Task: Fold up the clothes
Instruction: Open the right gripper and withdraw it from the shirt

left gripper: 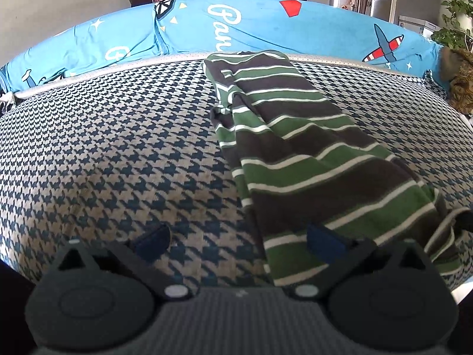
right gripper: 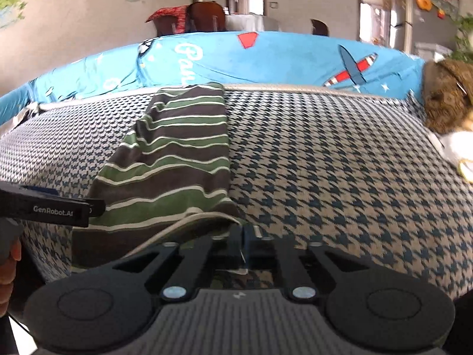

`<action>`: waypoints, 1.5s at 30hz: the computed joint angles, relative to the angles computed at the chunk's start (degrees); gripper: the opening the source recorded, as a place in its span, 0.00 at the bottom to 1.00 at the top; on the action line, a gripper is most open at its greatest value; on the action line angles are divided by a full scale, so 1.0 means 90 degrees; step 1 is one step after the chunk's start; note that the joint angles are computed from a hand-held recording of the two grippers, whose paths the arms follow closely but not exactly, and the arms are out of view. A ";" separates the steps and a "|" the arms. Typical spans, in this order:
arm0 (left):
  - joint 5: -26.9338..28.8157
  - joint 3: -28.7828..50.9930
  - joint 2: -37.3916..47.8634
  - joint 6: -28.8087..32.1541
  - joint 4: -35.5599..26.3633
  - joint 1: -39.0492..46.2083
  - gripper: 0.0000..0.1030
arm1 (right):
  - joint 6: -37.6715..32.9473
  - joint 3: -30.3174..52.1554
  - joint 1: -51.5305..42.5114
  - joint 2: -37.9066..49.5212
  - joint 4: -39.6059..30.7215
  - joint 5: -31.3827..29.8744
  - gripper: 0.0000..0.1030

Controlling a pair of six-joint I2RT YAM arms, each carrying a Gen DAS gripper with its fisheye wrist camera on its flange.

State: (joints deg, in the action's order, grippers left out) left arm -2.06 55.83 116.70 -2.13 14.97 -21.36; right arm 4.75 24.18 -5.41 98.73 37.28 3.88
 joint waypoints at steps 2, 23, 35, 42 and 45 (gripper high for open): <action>0.0006 -0.0006 -0.0011 0.0000 -0.0007 0.0006 1.00 | 0.0302 -0.0238 -0.0030 -0.0381 -0.0122 0.0061 0.03; 0.0122 -0.0225 -0.0132 0.0139 -0.0021 -0.0119 1.00 | 0.1039 -0.0807 -0.0819 -0.1129 -0.0258 -0.1224 0.51; 0.0138 -0.0202 -0.0102 0.0143 -0.0012 -0.0104 1.00 | 0.1115 -0.0281 -0.1035 -0.0137 0.0011 -0.1691 0.06; 0.0052 -0.0222 -0.0115 0.0073 0.0036 -0.0061 1.00 | 0.1168 -0.0436 -0.0744 -0.0770 -0.1009 -0.1320 0.04; -0.0103 -0.0244 -0.0131 -0.0002 0.0048 -0.0038 1.00 | 0.1269 -0.0287 -0.0764 -0.0783 -0.1543 -0.1318 0.04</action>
State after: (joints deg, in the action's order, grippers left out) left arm -2.99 53.64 115.52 -2.14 15.41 -21.70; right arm 16.17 21.59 -12.29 91.69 23.39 -7.98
